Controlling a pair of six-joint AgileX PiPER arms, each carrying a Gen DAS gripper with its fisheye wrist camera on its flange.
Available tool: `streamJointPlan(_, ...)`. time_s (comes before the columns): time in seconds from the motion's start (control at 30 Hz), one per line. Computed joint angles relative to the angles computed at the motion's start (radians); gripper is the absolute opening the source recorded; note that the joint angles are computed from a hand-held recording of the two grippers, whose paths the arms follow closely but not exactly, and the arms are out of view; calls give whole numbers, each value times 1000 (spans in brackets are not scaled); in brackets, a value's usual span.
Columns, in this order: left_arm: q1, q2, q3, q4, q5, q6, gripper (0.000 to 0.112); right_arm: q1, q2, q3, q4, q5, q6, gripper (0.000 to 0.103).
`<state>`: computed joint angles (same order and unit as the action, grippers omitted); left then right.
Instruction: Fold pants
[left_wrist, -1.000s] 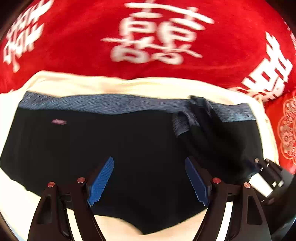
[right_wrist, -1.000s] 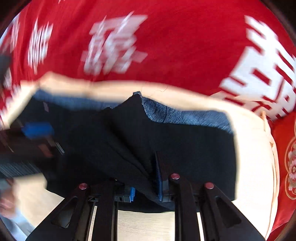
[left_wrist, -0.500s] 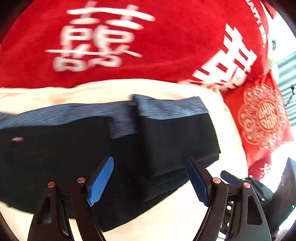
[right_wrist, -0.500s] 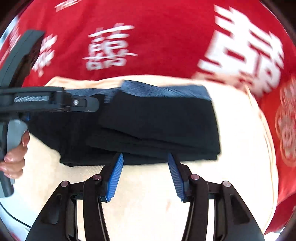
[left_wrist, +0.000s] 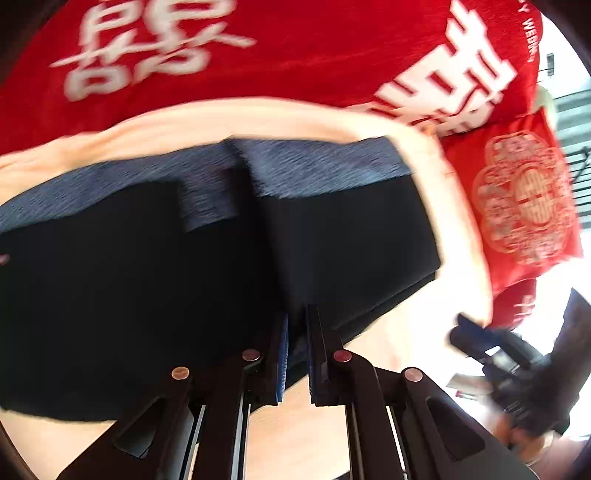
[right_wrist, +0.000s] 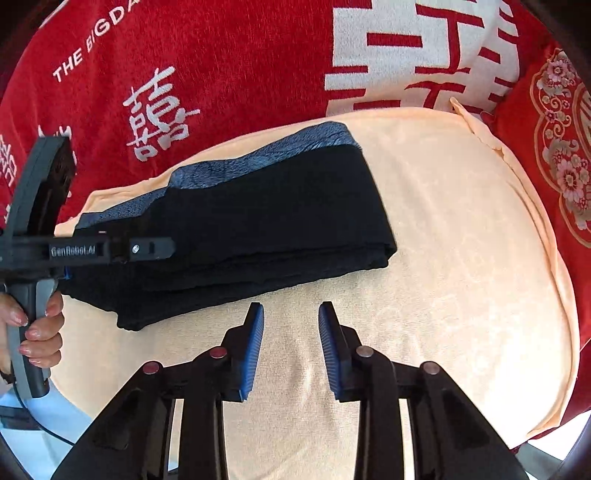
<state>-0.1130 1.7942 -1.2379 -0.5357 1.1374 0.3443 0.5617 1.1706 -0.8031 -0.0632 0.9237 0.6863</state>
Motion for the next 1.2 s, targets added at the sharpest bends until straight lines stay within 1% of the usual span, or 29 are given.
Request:
streamJointPlan(0.07,28,1,47,1,-14,-3,10,-18,2,2,24,0,-38,34)
streamJointPlan(0.17,29,-5,92,-10,-80,-13,10,-48,32,-5,34,-16,-88,34)
streamJointPlan(0.23,29,-26,117,-11,-108,-25,10,-105,58,-30,54,-40,-146,34)
streamJointPlan(0.27,20,-51,135,3,-134,-38,10,-136,74,-44,73,-54,-179,34)
streamJointPlan(0.33,2,-90,160,43,-179,-85,10,-201,142,-100,104,-86,-260,34)
streamJointPlan(0.43,-13,-117,171,90,-201,-163,11,-276,289,-214,155,-131,-367,34)
streamJointPlan(0.5,-21,-125,173,127,-210,-215,11,-295,388,-295,187,-138,-406,34)
streamJointPlan(0.6,-26,-143,186,185,-221,-289,11,-262,525,-392,211,-130,-430,34)
streamJointPlan(0.7,-21,-167,208,229,-235,-338,11,-180,578,-392,214,-122,-410,34)
streamJointPlan(0.73,-18,-174,214,239,-239,-346,11,-132,574,-370,199,-135,-397,35)
streamJointPlan(0.8,-9,-190,231,254,-252,-360,11,-43,553,-340,125,-151,-337,40)
streamJointPlan(0.83,1,-200,241,257,-258,-356,11,-3,544,-333,103,-148,-321,43)
streamJointPlan(0.9,12,-220,260,266,-276,-359,11,55,529,-335,76,-130,-291,46)
streamJointPlan(1.0,29,-242,275,254,-290,-342,11,69,521,-340,101,-110,-265,48)
streamJointPlan(1.07,51,-255,285,225,-290,-313,11,59,520,-337,121,-112,-255,48)
streamJointPlan(1.17,78,-269,292,222,-266,-285,11,53,532,-347,131,-107,-244,48)
streamJointPlan(1.2,82,-274,297,225,-268,-288,19,61,540,-357,121,-101,-235,49)
